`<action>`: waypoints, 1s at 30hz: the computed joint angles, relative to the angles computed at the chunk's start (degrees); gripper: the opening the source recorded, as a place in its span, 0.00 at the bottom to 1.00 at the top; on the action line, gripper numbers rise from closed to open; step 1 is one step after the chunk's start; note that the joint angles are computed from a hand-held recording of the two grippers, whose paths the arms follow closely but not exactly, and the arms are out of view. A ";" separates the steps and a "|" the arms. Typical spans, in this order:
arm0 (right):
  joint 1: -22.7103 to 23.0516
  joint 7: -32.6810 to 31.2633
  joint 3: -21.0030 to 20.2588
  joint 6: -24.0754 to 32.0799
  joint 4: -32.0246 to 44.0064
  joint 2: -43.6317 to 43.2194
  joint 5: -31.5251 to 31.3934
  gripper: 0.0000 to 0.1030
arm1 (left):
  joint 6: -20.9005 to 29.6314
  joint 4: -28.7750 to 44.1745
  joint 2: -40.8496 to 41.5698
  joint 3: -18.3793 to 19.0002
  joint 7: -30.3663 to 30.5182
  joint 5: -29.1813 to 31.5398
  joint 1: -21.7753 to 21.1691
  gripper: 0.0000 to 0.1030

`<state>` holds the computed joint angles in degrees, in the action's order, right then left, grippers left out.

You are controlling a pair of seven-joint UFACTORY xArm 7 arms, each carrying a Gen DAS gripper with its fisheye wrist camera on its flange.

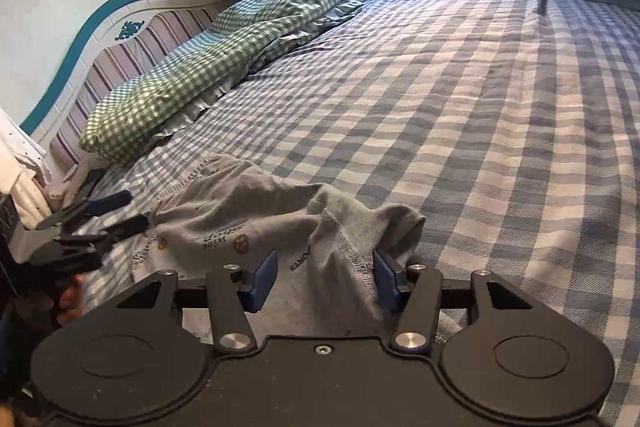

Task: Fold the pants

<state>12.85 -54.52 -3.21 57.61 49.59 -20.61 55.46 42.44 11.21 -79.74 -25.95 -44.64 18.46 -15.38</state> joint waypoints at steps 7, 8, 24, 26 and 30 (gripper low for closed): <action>-1.88 11.51 -0.07 0.86 4.80 7.87 6.13 0.56 | -2.29 -1.95 5.80 1.44 -2.19 -2.60 -2.70 0.86; -2.23 13.16 0.30 0.84 5.62 9.41 7.24 0.55 | -2.56 -2.37 5.49 2.31 -2.23 -2.85 -2.97 0.88; -1.72 17.57 4.27 -22.15 1.95 6.10 3.11 0.27 | -3.33 -1.00 2.39 5.11 0.90 -1.06 -0.32 0.95; -1.60 16.93 4.08 -24.05 -1.95 0.06 -1.72 0.36 | -5.72 2.08 6.08 3.44 1.83 1.61 5.59 0.98; -0.70 13.21 6.27 -30.41 -18.14 -19.67 -11.40 0.73 | -12.09 6.78 19.39 1.28 1.66 4.33 15.30 0.99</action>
